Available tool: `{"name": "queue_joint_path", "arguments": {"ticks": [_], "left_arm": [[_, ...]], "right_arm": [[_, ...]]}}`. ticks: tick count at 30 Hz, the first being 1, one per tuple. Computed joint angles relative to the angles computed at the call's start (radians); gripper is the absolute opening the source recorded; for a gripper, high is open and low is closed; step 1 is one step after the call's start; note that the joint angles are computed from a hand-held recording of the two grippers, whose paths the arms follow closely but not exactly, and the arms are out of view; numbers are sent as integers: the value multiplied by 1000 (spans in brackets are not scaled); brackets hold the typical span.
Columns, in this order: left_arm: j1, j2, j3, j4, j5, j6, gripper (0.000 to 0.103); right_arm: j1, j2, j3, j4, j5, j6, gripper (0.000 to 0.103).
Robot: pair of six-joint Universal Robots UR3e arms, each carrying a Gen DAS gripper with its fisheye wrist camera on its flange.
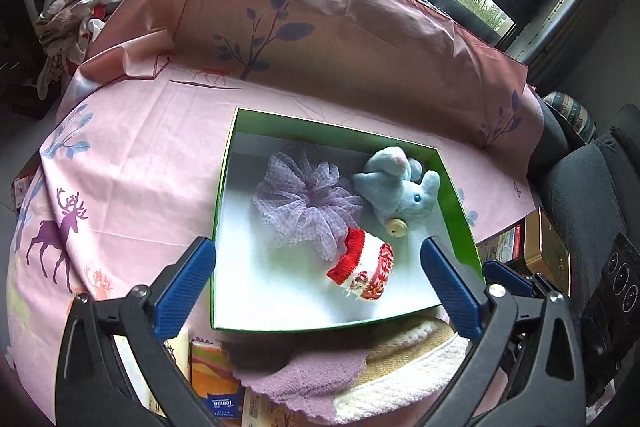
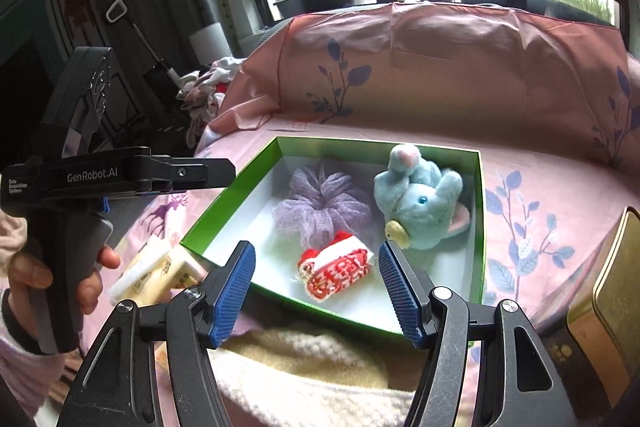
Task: Organize soft objects
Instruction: 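Move the left tool back and grasp the small tree-print tissue pack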
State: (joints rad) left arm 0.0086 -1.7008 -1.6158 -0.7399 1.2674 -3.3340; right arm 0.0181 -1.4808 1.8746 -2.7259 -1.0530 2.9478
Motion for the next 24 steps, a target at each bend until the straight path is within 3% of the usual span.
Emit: {"name": "queue_joint_path", "arguments": {"ticks": [6, 16, 20, 24], "left_arm": [[-12, 185, -169, -15, 7, 4, 102], [55, 601, -597, -1, 5, 42, 102], [19, 719, -738, 55, 103, 77, 102], [65, 813, -850, 48, 41, 124, 102]], "right_arm": [[-50, -208, 213, -12, 51, -25, 66], [-61, -508, 483, 100, 119, -114, 66], [-13, -535, 573, 50, 103, -96, 66], [89, -426, 643, -147, 41, 2, 66]]}}
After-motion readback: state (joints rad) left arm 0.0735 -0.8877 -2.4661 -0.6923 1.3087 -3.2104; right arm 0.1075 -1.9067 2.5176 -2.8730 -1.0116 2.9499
